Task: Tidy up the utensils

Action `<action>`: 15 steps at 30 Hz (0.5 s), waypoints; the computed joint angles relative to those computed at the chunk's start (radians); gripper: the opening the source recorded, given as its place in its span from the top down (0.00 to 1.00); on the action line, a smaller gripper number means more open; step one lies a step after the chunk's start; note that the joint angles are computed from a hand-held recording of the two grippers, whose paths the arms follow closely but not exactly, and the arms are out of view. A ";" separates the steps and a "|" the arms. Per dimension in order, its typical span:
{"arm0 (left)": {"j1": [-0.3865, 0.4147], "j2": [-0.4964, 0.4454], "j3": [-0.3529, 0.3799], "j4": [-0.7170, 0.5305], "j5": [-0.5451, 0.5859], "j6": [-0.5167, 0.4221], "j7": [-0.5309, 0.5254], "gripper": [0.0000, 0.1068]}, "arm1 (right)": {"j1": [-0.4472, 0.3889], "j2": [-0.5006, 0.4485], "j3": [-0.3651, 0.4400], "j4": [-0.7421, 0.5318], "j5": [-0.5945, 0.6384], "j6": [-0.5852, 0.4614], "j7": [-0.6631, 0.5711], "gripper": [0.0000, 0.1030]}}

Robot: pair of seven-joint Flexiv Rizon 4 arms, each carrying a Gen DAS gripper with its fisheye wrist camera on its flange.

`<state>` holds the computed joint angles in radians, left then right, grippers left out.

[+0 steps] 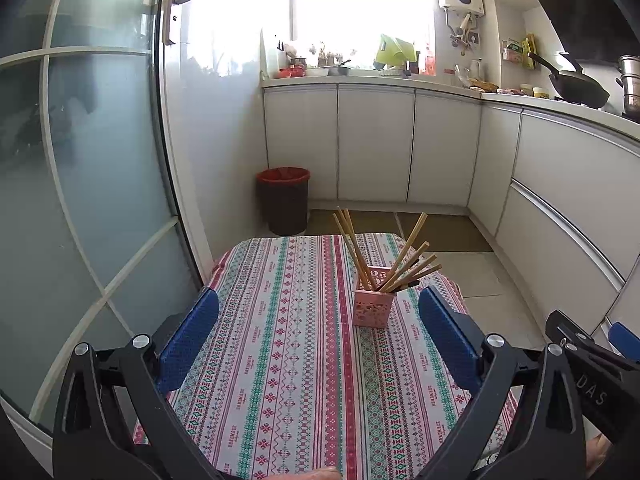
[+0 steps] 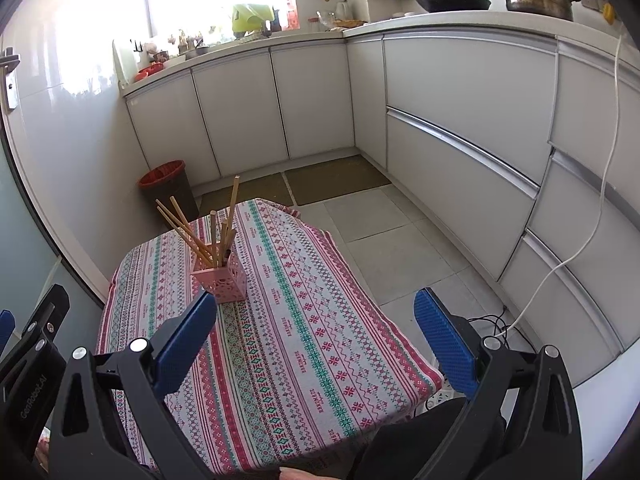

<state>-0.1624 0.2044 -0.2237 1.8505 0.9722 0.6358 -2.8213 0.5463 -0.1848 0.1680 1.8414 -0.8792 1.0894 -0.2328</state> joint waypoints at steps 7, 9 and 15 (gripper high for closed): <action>0.001 0.002 0.000 0.002 -0.002 0.002 -0.001 0.10 | -0.001 0.000 0.002 0.000 0.009 0.001 -0.005 0.06; 0.001 0.000 0.000 0.002 -0.003 0.004 -0.001 0.10 | -0.001 0.000 0.001 0.000 0.008 0.000 -0.006 0.06; -0.001 -0.002 -0.002 -0.001 -0.005 -0.002 0.000 0.10 | -0.001 -0.001 0.002 0.000 0.014 0.002 -0.010 0.06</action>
